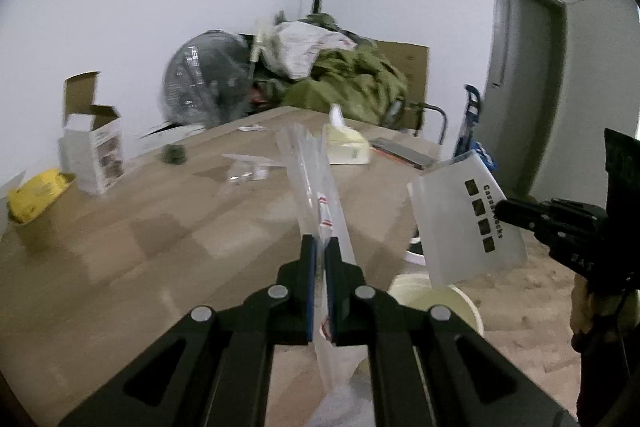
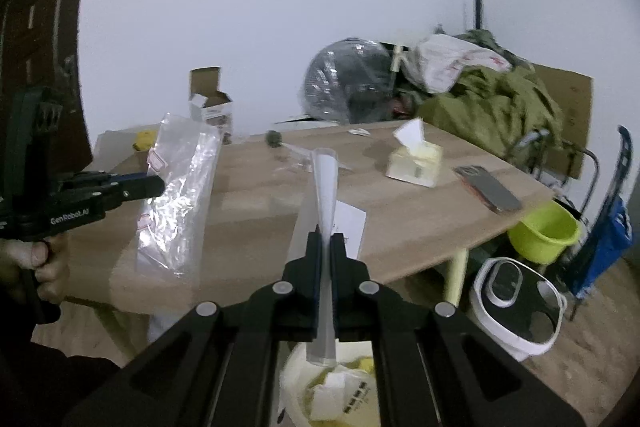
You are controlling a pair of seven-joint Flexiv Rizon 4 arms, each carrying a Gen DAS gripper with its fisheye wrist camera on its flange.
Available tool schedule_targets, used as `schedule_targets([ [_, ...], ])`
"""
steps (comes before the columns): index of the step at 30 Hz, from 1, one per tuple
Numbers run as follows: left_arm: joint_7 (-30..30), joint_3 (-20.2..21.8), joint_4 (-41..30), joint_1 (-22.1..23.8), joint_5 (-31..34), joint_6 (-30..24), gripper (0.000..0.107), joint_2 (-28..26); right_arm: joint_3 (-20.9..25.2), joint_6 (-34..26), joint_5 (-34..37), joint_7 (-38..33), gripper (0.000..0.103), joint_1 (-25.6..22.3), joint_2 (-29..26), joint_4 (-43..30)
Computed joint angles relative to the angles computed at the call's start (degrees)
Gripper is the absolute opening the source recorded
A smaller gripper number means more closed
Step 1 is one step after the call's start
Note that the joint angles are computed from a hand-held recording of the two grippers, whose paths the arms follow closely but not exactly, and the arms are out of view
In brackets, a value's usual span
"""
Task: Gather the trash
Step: 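Lift both packages and carry them toward the cream bucket with both tools, then open both tools to drop the packages into the bucket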
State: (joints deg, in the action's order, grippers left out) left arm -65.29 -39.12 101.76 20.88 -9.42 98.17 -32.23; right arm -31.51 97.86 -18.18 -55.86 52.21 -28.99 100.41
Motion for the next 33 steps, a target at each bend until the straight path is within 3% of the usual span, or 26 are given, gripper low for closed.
schedule_targets([
  [5,2.6,-1.5,-1.5,-1.1,0.2,-2.2,0.004,-1.6,-9.6,1.1,3.3,0.9,0.004,7.8,1.7,6.8],
  [12,7.2,-1.8,-3.3,-3.7,-2.1,-4.9,0.004,-3.2,-13.8,-0.3,7.0,0.1,0.004,11.7,2.0,12.1],
  [26,16.2,5.7,-10.2,-14.0,-9.8,-13.4,0.004,-6.5,0.8,-6.3,1.4,5.7,0.005,-3.1,0.2,9.7],
  [33,19.5,12.2,-14.6,-20.5,-12.2,-18.7,0.004,-8.5,5.3,-8.9,-1.8,9.9,0.025,-8.5,-0.8,8.5],
])
